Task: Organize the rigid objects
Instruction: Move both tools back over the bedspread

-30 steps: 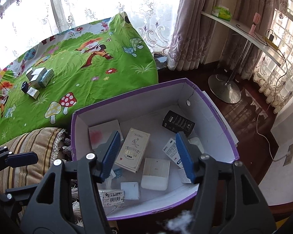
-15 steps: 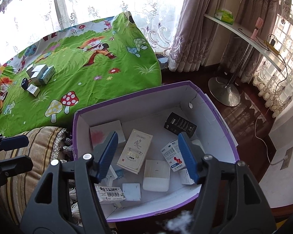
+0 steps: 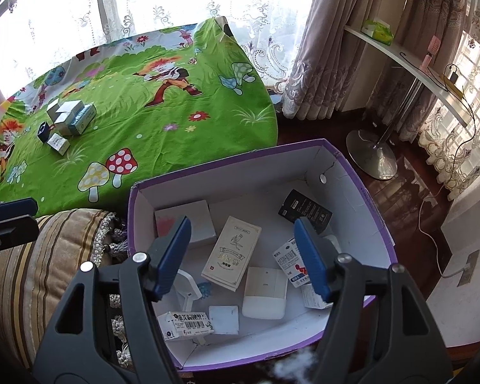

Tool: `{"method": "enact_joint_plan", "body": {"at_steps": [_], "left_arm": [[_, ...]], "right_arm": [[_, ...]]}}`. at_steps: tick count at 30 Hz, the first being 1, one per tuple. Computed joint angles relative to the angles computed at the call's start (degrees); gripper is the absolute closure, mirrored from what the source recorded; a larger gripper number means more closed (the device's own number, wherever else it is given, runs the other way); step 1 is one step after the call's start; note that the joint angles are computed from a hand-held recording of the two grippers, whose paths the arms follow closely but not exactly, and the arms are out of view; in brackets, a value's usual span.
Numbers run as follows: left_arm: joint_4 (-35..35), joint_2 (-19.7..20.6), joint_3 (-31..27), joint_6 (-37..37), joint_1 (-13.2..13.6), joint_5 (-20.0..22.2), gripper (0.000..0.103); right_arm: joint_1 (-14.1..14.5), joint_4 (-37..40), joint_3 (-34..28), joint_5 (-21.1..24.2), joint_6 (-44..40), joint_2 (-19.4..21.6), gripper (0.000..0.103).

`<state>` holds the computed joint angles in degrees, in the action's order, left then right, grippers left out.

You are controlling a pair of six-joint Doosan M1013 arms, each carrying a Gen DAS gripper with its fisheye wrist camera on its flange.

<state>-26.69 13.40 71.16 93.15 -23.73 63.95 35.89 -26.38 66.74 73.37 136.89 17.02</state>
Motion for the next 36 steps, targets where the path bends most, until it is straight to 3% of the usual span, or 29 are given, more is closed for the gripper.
{"method": "enact_joint_plan", "body": {"at_steps": [9, 18, 26, 36], "left_arm": [[3.2, 0.9, -1.5, -2.7, 3.7, 0.0, 0.041], [10.5, 3.7, -4.6, -12.2, 9.5, -0.1, 0.041], [15.9, 8.4, -9.5, -19.7, 13.1, 1.0, 0.041], [18.3, 15.3, -16.4, -26.8, 14.6, 4.4, 0.041]], "right_arm": [[-0.1, 3.3, -3.0, -1.6, -3.2, 2.6, 0.027], [0.0, 7.0, -9.8, -2.2, -9.2, 7.5, 0.026], [-0.3, 10.8, -18.0, -1.7, -15.5, 13.2, 0.024], [-0.5, 15.1, -32.3, 2.0, -21.2, 22.1, 0.024]]}}
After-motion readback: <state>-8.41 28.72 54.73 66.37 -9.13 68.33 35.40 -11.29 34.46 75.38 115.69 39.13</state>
